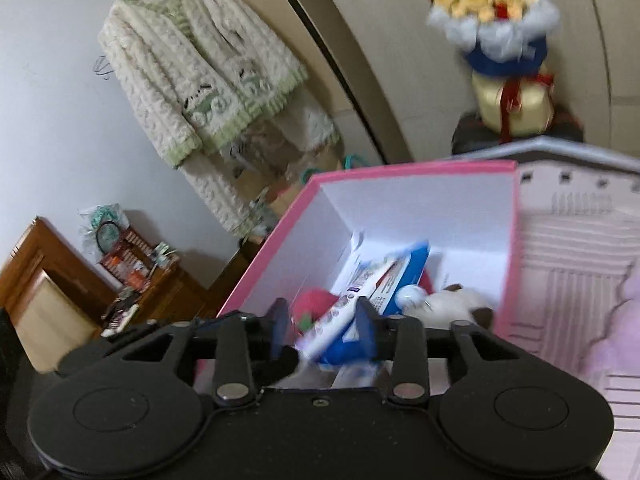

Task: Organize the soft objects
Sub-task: 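Lower the toothpaste tube into the pink box and open the left tool, then move the left tool to the lavender plush toy and grasp it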

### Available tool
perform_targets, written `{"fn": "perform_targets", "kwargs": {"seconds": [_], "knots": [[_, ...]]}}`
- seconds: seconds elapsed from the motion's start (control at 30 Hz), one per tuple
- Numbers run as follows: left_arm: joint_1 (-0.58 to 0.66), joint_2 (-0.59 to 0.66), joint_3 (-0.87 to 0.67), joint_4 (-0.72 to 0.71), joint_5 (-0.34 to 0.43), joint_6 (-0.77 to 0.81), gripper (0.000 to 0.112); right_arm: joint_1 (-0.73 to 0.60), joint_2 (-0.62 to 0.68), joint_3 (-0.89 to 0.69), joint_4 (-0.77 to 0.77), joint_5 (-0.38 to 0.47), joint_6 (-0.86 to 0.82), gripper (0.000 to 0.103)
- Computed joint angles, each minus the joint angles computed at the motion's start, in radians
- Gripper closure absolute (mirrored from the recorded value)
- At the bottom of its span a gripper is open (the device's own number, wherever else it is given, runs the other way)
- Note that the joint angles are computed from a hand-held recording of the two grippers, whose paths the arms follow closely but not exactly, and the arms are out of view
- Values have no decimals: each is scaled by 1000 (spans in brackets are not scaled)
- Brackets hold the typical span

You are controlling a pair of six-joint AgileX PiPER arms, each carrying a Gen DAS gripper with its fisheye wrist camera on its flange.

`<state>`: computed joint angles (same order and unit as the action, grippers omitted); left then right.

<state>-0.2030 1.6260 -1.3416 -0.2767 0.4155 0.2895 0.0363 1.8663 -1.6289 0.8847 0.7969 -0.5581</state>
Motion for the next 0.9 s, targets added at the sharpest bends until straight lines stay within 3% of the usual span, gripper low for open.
{"fn": "perform_targets", "kwargs": {"seconds": [0.13,0.4,0.6,0.77,0.9], "knots": [[33,-66,44,-138,23,145,56,-12,-154,185,40,-88,-118,51],[46,-211,120,-265,79,303,52,-102,-391,396,79,-126,-231,47],[8,-272,115,-322,145,343,49,-226,-545,504,100,-42,-355,43],[-119,-274,111,-252,100,259,46,-348,-631,601,99,1,-462,28],[-223,-216,55,-189,90,193,37,-447,-649,636,90,34,-512,25]]}}
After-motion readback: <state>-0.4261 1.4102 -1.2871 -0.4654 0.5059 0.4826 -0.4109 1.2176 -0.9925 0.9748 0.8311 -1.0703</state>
